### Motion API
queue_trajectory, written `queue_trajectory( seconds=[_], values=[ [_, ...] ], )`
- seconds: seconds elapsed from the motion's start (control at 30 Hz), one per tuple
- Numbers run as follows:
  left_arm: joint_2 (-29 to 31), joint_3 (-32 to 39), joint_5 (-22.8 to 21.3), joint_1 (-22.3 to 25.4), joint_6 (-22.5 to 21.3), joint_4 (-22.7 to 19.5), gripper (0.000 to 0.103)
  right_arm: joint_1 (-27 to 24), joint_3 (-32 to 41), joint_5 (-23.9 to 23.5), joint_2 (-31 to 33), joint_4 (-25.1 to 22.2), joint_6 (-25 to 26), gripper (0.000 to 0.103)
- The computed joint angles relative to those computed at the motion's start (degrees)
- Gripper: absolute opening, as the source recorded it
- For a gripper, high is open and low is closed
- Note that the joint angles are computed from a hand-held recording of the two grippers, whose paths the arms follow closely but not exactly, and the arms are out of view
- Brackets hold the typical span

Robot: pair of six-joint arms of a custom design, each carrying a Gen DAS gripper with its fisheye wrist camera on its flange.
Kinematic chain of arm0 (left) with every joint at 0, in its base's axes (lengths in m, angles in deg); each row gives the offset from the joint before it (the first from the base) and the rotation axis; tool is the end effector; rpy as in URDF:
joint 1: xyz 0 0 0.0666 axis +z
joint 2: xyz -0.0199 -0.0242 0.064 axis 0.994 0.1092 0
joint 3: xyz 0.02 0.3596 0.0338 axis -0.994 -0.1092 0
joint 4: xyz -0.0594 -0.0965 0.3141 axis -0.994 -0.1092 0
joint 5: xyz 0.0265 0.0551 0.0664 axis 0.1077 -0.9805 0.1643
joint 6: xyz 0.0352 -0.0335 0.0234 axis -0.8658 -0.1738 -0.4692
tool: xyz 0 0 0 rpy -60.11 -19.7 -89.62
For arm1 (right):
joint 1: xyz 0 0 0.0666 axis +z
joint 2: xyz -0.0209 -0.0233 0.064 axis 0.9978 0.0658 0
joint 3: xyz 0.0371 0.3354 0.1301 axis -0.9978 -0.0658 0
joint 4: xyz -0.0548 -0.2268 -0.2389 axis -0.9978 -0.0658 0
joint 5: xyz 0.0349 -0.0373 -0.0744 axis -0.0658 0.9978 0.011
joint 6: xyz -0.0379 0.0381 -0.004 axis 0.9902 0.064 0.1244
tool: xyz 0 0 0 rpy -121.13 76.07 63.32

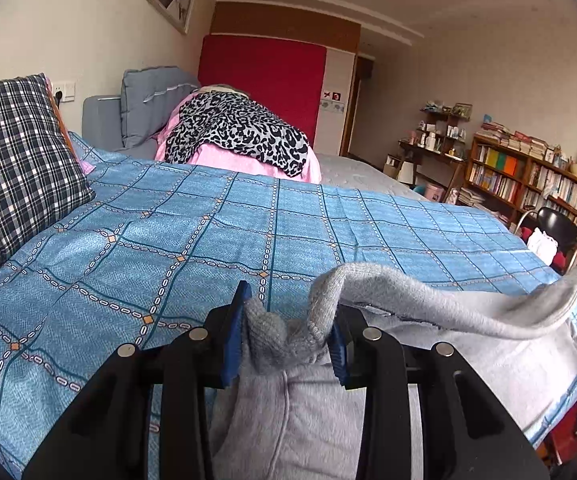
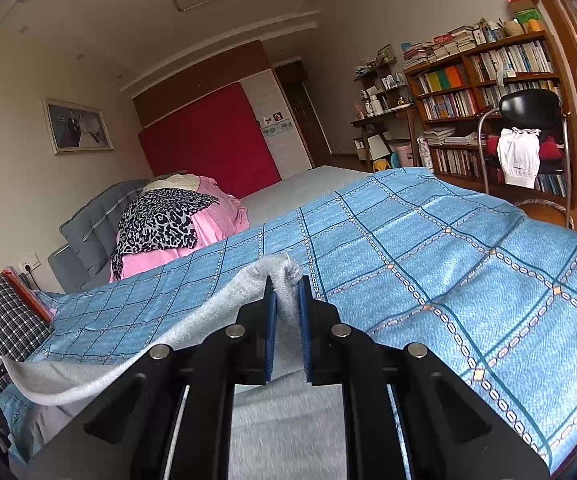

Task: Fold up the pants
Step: 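Grasp the waistband with the right gripper while the left gripper holds its corner, then lift the waistband with both grippers and fold it toward the leg hems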

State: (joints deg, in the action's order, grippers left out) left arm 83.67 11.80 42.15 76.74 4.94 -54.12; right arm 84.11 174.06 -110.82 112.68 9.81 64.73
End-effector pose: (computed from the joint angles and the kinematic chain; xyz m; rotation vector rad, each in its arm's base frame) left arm 0.4370 -0.0422 0.4519 -0.3789 1.9704 0.0818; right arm 0.6859 -0.0092 0.4328 -0.0660 1.9131 0.6041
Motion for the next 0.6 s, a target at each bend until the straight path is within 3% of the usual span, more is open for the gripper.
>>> queue_trajectory(
  seconds=[0.07,0.17,0.3,0.43,0.5,0.57,0.6],
  values=[
    [-2.08,-3.44,-1.72,-1.86,-2.39,1.64,0.035,-0.22,-12.27,0.26,-5.90,6.21,0.89,0.011],
    [-3.79,-7.43,-5.45,-4.81,-6.25,2.25,0.036,-0.55,-23.95,0.73,-11.29,11.78,1.63,0.011],
    [-4.30,-10.60,-8.15,-6.56,-8.56,1.58,0.036,-1.65,-32.11,1.19,-14.95,15.72,1.48,0.011],
    [-4.80,-12.57,-8.02,-6.51,-8.07,1.67,0.039,-2.15,-34.60,2.42,-16.33,14.88,3.71,0.011],
    [-4.89,-13.12,-7.62,-6.27,-6.96,1.10,0.042,-2.21,-35.50,3.52,-16.63,13.81,4.43,0.018],
    [-5.32,-13.84,-7.10,-6.43,-5.92,0.27,0.046,-2.54,-35.91,4.26,-16.48,13.46,3.66,0.045],
    [-5.66,-14.42,-6.59,-6.37,-5.58,0.05,0.048,-2.69,-36.40,4.19,-16.60,13.23,3.25,0.050]
  ],
)
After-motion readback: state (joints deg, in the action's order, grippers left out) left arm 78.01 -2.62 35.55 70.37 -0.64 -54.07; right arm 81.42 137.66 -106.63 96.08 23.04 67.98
